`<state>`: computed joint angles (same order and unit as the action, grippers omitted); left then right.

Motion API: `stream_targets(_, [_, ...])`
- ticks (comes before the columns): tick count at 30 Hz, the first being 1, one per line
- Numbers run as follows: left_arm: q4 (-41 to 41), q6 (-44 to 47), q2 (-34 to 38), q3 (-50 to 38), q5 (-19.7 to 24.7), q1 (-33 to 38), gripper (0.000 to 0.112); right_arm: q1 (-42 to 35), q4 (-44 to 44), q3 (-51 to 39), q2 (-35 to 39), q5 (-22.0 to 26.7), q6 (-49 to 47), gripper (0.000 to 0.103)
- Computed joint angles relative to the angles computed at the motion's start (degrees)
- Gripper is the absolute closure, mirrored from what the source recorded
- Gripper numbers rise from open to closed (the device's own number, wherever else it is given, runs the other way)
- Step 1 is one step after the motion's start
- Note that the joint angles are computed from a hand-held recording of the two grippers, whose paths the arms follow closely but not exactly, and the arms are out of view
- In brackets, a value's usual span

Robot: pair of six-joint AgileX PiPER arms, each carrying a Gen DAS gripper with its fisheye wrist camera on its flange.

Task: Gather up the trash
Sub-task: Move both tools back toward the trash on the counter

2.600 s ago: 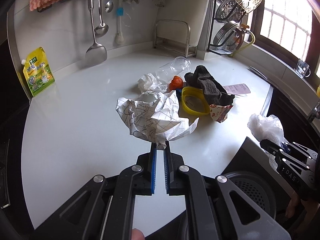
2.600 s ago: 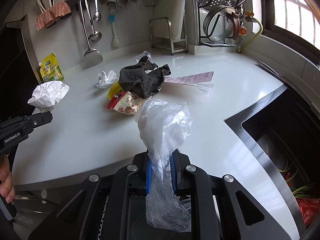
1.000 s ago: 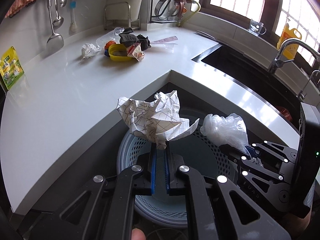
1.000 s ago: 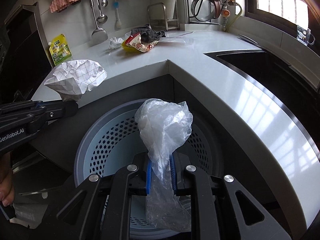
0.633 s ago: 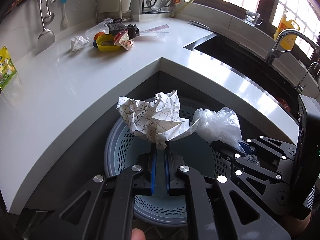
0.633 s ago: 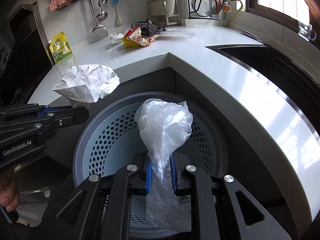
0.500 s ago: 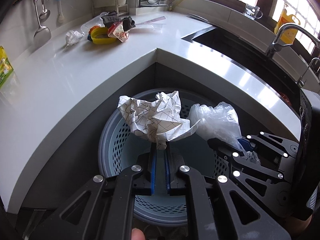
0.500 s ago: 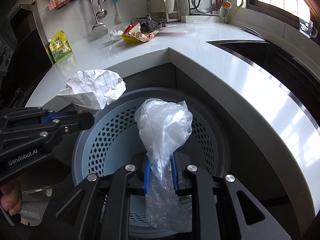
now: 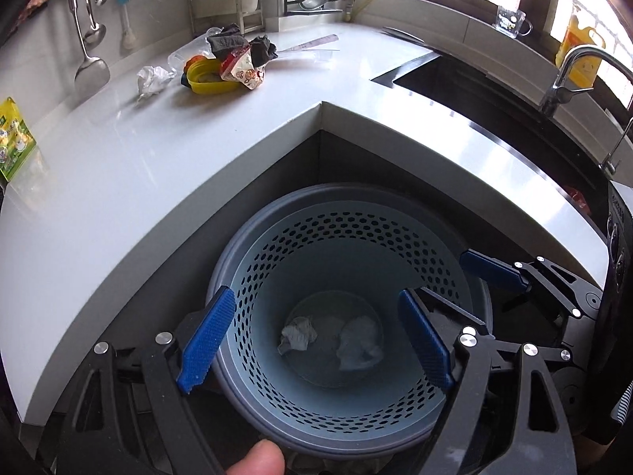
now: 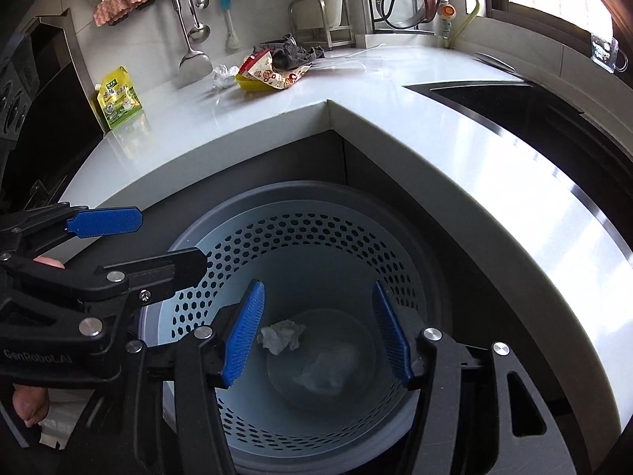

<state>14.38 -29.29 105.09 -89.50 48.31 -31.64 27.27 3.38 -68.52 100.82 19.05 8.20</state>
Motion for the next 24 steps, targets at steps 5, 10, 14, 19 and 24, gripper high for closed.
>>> stream_targets(5, [2.30,-1.02,0.27,-2.65,0.33,0.71,0.024,-0.76,-1.18,-1.52,-0.50,0.13,0.46,0.045])
stream_targets(10, [3.56,-0.79,1.31,-7.87,1.58,2.77,0.022,-1.39,-3.49,-5.15,-0.15,1.30,1.84,0.043])
stream_targets(14, [4.31,-0.41,2.74,-12.38,2.64,4.38,0.019,-1.84,-4.35,-8.75,0.80,2.62,2.21,0.042])
stream_targets(19, [5.01,0.73,7.97,-21.57,4.61,5.64,0.019,-2.24,-4.00,-12.34,2.08,4.23,1.67,0.041])
stream_targets(24, [5.44,3.93,17.29,-36.18,7.67,7.08,0.019,-2.83,-3.77,-14.35,3.37,5.38,0.97,0.041])
